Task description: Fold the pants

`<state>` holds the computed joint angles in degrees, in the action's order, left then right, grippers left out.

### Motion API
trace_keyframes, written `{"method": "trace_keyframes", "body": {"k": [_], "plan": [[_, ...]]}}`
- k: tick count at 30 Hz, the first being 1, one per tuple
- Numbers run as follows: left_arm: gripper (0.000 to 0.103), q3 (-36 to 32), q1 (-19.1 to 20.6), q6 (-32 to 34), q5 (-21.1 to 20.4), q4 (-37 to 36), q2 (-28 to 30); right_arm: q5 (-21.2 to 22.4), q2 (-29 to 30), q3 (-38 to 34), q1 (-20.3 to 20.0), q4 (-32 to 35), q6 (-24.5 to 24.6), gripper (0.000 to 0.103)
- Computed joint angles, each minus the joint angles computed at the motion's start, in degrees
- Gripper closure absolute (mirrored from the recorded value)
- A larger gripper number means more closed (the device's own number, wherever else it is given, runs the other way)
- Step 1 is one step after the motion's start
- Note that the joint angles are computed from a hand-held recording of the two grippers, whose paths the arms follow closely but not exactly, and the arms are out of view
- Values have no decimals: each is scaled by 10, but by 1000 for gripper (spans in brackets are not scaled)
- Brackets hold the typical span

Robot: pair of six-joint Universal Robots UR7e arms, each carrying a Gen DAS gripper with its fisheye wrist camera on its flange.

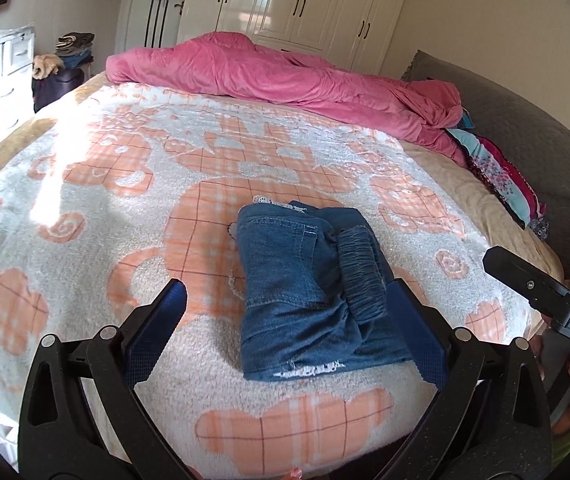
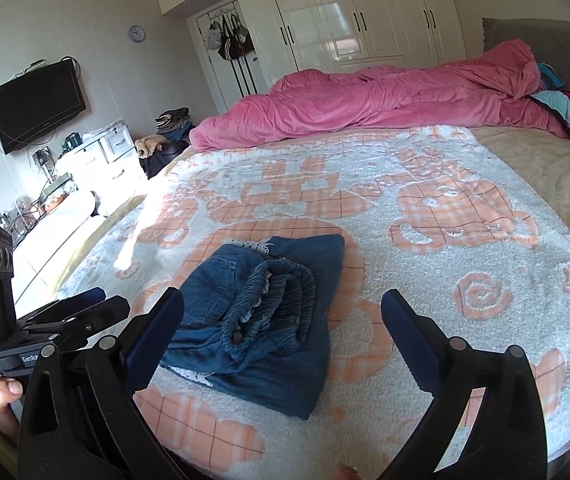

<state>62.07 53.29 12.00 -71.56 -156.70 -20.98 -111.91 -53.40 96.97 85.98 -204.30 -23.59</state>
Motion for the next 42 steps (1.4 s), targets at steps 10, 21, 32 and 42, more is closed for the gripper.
{"method": "trace_keyframes", "body": {"k": [10, 21, 32, 42], "plan": [[10, 90, -7, 19, 15, -51, -41, -26, -5, 47, 13, -56, -30, 5], [9, 154, -8, 5, 34, -78, -63, -36, -6, 88, 15, -93, -33, 5], [10, 193, 2, 4, 46, -93, -71, -42, 3, 130, -2, -130, -33, 5], [9, 204, 12, -10, 49, -86, -71, -59, 37, 122, -11, -126, -33, 5]]}}
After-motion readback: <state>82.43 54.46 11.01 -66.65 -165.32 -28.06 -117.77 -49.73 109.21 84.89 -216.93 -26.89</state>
